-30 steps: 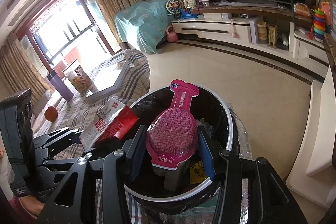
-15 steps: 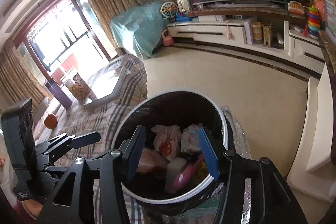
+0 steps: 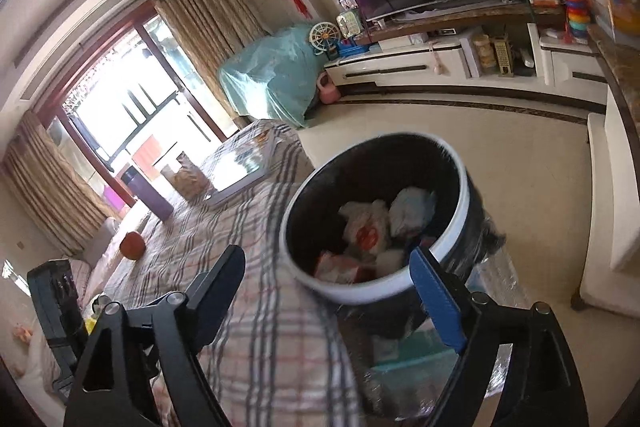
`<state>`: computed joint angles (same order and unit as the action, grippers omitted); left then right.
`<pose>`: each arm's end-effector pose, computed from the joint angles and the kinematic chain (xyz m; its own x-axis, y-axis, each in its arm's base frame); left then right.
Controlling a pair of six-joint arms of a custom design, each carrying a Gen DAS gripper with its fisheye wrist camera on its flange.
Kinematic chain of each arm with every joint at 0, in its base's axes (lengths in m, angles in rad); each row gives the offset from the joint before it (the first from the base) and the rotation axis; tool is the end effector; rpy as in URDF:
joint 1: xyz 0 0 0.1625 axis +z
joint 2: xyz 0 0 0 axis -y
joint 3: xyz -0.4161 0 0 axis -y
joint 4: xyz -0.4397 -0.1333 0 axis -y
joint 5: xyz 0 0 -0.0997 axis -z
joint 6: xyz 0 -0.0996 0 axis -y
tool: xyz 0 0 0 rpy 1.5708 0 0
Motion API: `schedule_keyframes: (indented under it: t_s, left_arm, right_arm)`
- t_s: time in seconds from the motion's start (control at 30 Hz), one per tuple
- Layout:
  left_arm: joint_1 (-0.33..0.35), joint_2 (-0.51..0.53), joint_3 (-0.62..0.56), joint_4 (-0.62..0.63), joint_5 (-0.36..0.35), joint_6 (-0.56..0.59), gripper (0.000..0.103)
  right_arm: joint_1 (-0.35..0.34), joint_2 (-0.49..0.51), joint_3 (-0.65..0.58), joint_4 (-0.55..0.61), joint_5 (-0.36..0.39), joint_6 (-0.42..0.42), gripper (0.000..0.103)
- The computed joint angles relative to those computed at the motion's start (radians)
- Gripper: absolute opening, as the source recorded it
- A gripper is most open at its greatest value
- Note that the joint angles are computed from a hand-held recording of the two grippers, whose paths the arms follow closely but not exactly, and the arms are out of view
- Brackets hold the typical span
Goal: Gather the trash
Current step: 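Withdraw both open tools from the bin back over the table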
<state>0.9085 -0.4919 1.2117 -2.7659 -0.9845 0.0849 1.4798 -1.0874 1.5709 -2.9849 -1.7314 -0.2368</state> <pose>-0.3581 -0.7657 0.0410 -0.7633 0.3709 -0.5290 0.6137 0.6721 -0.4142 0.0514 -0.7288 0.3477 -0.9570 0.0718 0.2810 -0.1751 0.6293 -0.7572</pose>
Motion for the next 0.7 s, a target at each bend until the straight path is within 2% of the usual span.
schedule_keyframes:
  t_s: [0.07,0.2,0.37,0.43,0.5,0.57,0.7]
  left_arm:
    - [-0.006,-0.038,0.078,-0.077,0.032,0.015,0.088]
    - [-0.011,-0.101,0.203,-0.194,0.062,0.024,0.092]
    - [-0.030,-0.165,0.326,-0.341,0.077,0.047,0.092]
    - [-0.045,-0.189,0.377,-0.434,0.086,0.085,0.094]
    - [-0.061,-0.198,0.413,-0.520,0.118,0.118,0.103]
    - [-0.079,-0.197,0.446,-0.629,0.154,0.161,0.103]
    - [-0.098,-0.187,0.484,-0.770,0.218,0.248,0.103]
  right_arm:
    - [0.010,-0.014,0.047,-0.044,-0.005,0.000,0.090]
    - [0.029,-0.038,0.143,-0.150,-0.018,-0.005,0.099]
    - [0.073,-0.042,0.221,-0.310,-0.106,-0.089,0.099]
    - [0.103,-0.033,0.239,-0.398,-0.150,-0.163,0.100]
    - [0.131,-0.016,0.261,-0.511,-0.176,-0.250,0.103]
    - [0.149,-0.001,0.289,-0.627,-0.179,-0.340,0.103]
    - [0.160,0.027,0.302,-0.685,-0.220,-0.412,0.103]
